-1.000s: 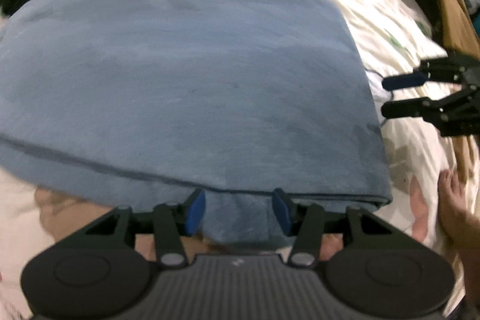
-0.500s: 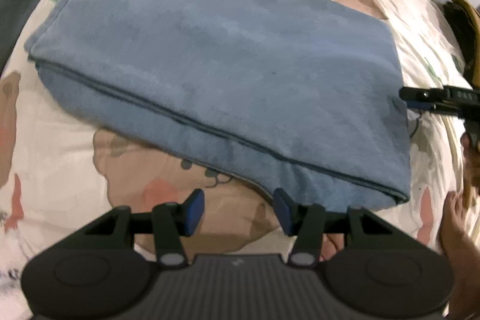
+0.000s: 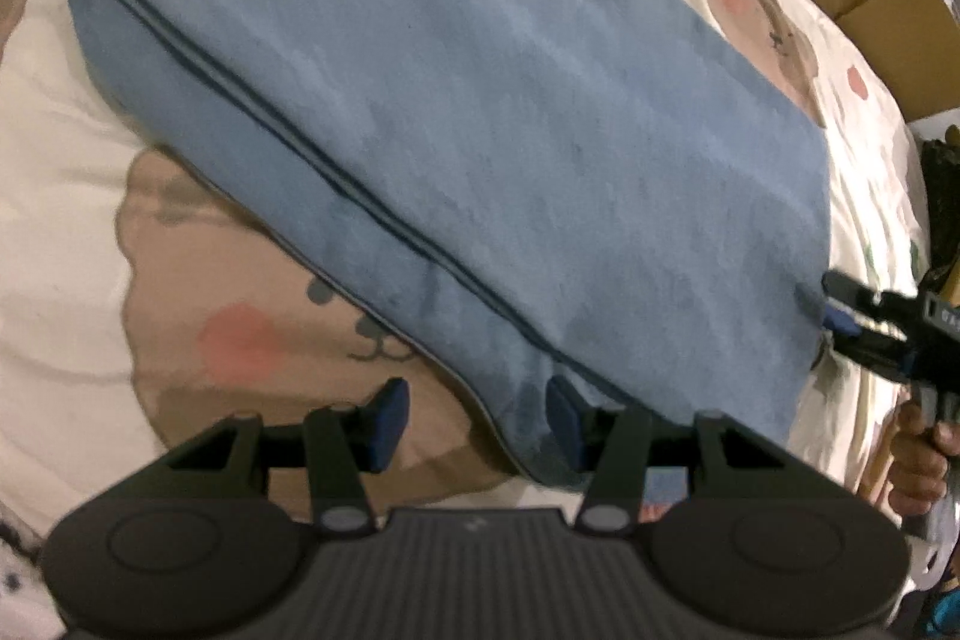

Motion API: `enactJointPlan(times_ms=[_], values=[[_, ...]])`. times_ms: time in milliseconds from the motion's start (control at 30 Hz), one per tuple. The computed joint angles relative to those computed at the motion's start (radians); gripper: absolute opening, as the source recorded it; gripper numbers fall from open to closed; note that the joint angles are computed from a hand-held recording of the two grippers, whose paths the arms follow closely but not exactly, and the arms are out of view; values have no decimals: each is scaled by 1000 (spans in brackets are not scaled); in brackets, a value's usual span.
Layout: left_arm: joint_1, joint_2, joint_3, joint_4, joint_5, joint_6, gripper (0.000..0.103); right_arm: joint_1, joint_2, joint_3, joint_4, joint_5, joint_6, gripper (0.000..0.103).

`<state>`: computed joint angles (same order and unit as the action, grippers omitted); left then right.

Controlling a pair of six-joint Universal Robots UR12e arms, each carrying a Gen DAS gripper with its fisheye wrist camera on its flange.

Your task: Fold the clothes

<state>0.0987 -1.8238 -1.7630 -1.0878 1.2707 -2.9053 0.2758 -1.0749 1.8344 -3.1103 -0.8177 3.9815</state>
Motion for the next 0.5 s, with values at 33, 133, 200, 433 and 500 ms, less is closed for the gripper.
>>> enactJointPlan(times_ms=[33,133,200,433,500], values=[[0,1,-1,-3,1,-2,54,5,-2,-2,1,-21,-15,39],[-1,4,-3,-12,8,-8,54,17,12,-12,-17,-50,16,39],[-1,8,-3,-20,16,-22,54,19,27,-22,-36,-54,44,39],[2,1,1,-47,7,-68,54,14,56,-47,-61,-8,96,38],[4,-1,2,-41,-5,-83,54,8,61,-44,-137,15,135,38]])
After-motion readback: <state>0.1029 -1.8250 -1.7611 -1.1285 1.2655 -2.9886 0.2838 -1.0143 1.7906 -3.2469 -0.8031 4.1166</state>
